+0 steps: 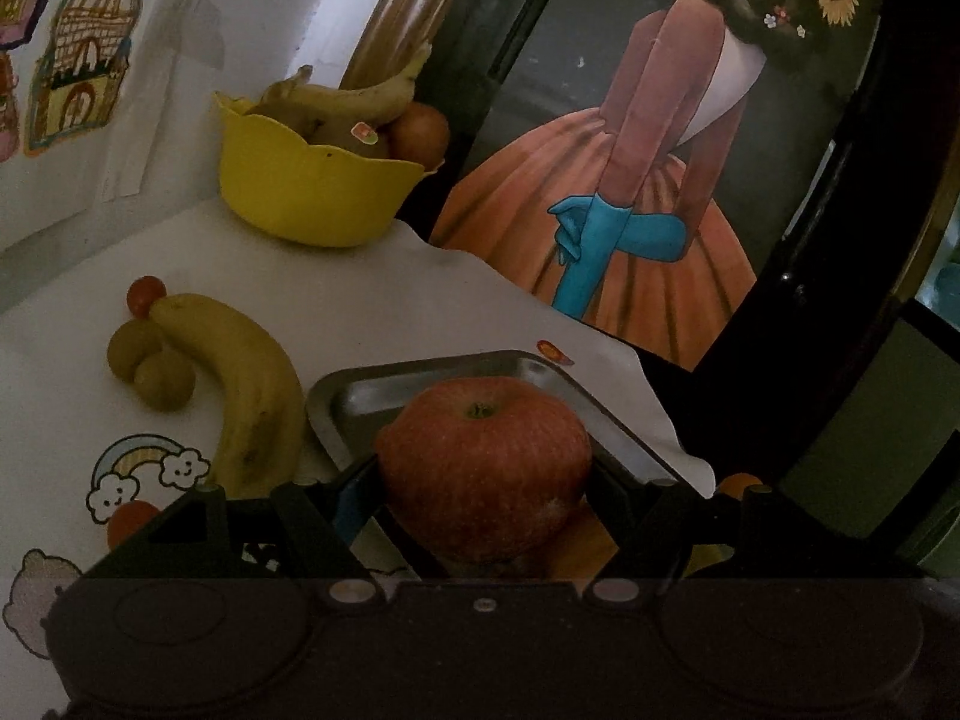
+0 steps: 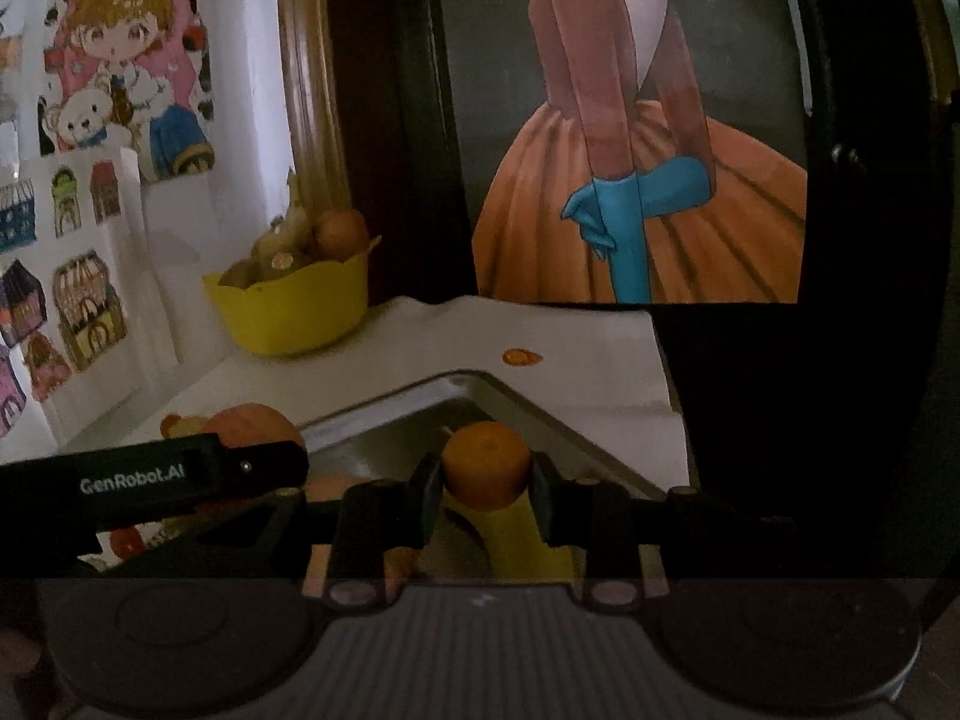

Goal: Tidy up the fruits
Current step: 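Carry the red fruit into the tray with the left gripper while the right gripper drops the orange there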

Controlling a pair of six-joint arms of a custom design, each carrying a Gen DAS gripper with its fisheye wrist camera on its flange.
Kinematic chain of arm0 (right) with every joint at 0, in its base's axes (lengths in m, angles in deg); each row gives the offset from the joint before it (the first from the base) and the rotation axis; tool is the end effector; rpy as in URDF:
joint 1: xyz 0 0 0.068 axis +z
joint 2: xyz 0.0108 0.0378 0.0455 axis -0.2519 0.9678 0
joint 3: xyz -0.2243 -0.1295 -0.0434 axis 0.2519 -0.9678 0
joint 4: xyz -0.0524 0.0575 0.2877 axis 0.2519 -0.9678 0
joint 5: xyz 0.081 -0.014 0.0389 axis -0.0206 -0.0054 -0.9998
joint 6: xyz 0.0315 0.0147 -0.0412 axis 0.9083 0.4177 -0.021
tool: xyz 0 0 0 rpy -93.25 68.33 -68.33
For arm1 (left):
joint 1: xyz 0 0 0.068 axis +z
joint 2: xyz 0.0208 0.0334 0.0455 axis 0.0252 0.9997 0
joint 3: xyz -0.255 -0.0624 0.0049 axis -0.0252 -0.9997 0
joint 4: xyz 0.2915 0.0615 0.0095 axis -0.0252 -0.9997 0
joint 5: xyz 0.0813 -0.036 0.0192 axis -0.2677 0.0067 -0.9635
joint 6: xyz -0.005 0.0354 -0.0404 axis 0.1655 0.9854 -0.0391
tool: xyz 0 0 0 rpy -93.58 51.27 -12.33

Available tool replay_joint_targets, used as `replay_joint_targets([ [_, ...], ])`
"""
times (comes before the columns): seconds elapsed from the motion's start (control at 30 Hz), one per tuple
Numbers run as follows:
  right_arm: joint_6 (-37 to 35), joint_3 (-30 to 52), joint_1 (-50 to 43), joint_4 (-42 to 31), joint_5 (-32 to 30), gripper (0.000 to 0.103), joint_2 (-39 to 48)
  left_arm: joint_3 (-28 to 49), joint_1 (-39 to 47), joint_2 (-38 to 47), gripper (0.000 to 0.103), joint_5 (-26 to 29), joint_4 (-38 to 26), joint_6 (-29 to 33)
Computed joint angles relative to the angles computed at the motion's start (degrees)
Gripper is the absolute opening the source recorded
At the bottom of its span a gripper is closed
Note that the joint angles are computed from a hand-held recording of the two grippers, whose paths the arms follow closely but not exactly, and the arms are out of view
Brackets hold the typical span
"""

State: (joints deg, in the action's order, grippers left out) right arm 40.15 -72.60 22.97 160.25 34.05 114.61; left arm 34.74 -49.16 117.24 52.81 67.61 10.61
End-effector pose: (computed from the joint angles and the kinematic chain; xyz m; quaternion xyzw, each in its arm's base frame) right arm 0.1502 0.0972 0.0183 -0.0353 0.8453 0.0781 0.5274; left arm 0.1899 -0.2041 -0.0029 -0.0708 0.8467 -0.2050 0.4859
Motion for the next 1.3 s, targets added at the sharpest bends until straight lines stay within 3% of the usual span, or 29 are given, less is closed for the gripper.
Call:
replay_joint_targets([
  [0.93,0.06,2.21,-1.16,-4.89,-2.21,0.036,0.62,0.17,0.03,0.01,0.075,-0.21,-1.55,-0.32],
  [1.3,0.17,2.48,-1.02,-3.77,-2.11,0.044,1.96,0.41,0.16,0.81,0.075,0.0,-1.22,-0.07],
])
